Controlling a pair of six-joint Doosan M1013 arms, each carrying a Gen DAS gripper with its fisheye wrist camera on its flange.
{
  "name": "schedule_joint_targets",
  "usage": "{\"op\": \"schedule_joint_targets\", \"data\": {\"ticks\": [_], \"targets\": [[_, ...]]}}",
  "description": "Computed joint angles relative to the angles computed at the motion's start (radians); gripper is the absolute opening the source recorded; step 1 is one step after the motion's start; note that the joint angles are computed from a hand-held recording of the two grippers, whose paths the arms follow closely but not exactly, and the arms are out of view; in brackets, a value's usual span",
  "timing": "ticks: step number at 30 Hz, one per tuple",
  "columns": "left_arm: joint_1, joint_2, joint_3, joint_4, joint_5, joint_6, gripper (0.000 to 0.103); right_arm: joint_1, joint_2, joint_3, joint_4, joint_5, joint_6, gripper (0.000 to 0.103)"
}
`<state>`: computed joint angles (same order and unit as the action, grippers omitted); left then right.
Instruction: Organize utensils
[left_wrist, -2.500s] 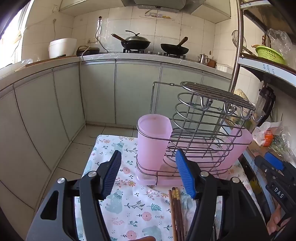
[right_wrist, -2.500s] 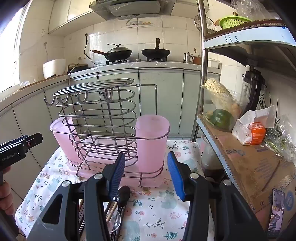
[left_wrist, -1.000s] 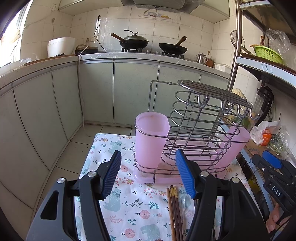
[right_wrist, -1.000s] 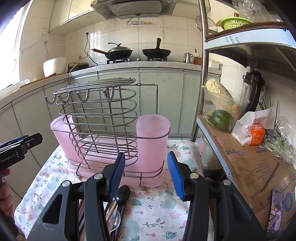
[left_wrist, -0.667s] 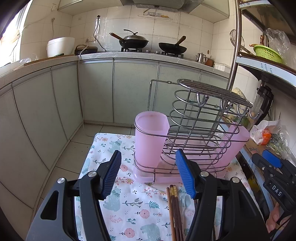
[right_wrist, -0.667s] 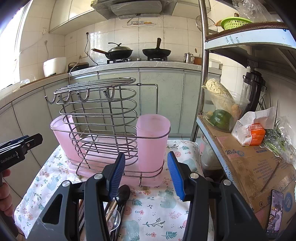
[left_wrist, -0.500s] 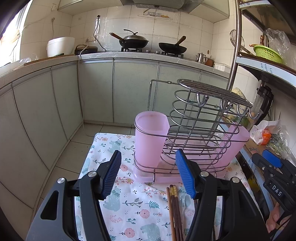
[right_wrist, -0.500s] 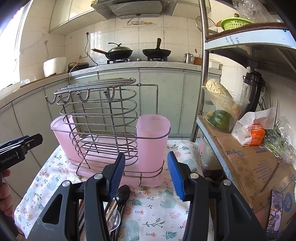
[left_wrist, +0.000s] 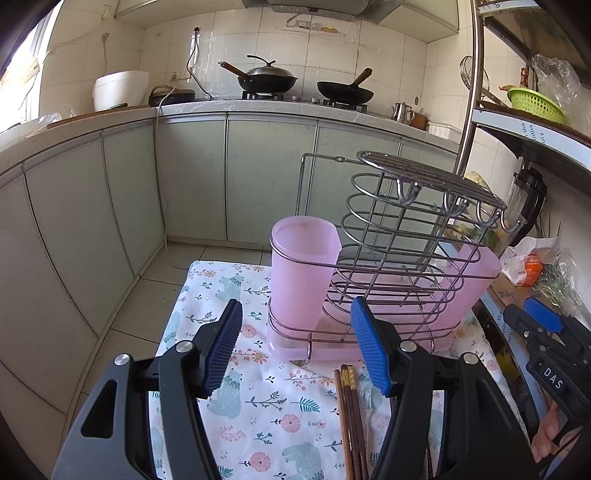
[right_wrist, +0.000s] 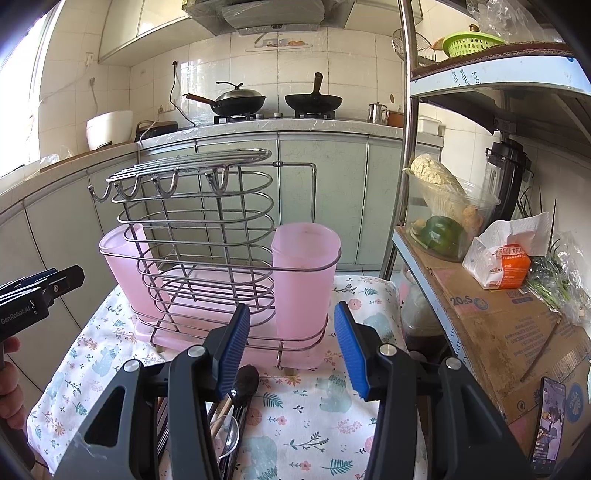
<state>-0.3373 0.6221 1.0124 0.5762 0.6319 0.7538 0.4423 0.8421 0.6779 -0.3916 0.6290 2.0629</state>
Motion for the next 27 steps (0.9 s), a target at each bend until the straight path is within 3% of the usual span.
{"op": "schedule_joint_targets", "data": {"ticks": [21,27], "targets": [[0.004,0.022,-0.025,-0.064,0.044,0.066,0.062,-0.012,0.025,-0.034,0.087,0.069,-0.062,0.047],[0.023,0.021,-0.016,-0.188,0.058,0.173,0.062,-0.026,0.039,-0.057,0.194,0.13,-0.129,0.047]]}}
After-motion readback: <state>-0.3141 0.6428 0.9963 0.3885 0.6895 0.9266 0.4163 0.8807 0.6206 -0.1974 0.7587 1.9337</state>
